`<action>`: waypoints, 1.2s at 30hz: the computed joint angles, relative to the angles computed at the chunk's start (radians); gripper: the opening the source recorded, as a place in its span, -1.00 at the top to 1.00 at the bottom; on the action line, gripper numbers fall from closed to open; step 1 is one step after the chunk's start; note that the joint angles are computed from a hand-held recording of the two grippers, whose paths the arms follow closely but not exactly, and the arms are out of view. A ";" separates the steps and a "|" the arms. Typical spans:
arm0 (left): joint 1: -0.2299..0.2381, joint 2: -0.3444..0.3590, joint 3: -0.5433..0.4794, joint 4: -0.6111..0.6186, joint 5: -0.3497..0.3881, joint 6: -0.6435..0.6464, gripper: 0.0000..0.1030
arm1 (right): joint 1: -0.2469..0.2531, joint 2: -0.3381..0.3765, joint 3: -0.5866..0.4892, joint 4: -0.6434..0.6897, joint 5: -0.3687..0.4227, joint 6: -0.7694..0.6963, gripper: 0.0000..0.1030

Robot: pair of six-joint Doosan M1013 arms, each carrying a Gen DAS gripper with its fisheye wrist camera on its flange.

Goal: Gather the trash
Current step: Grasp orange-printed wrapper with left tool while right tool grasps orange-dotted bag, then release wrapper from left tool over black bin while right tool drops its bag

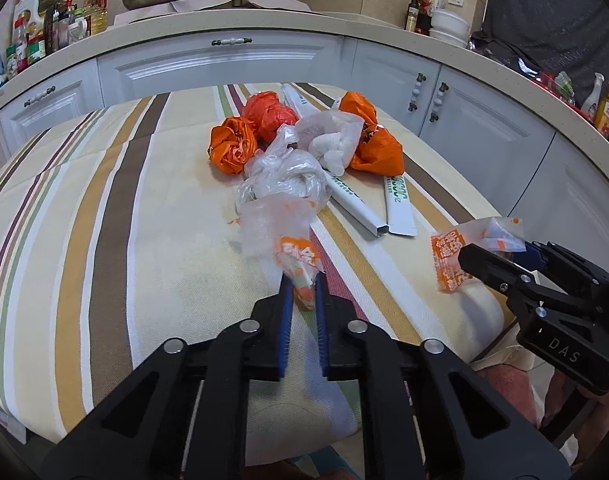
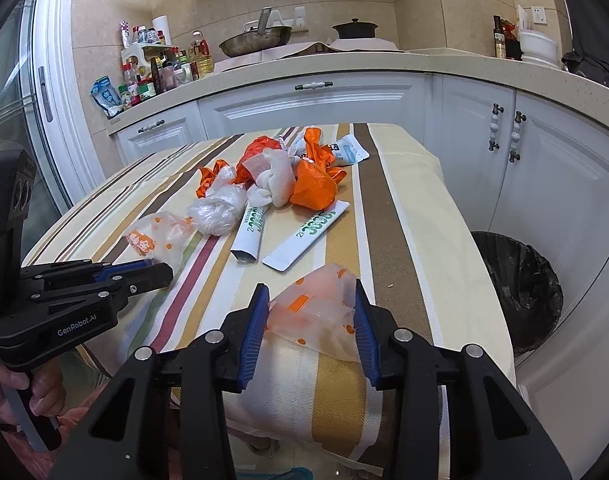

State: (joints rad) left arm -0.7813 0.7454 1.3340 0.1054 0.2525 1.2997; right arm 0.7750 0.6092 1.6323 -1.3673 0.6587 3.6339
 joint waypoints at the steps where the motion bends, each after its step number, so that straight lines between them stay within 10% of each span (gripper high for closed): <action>1: 0.000 -0.002 0.004 0.007 -0.005 -0.011 0.85 | 0.001 0.000 -0.001 -0.002 0.004 0.003 0.23; 24: 0.007 -0.046 0.046 0.201 -0.106 -0.216 0.96 | 0.012 -0.021 0.014 -0.049 0.106 0.058 0.35; 36: -0.032 0.008 -0.093 -0.332 -0.053 0.389 0.96 | -0.001 -0.070 0.077 -0.059 0.274 0.108 0.35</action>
State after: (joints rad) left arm -0.8130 0.7530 1.2407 -0.2266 0.1992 1.6886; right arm 0.7744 0.5391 1.7093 -1.4264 0.9324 3.7418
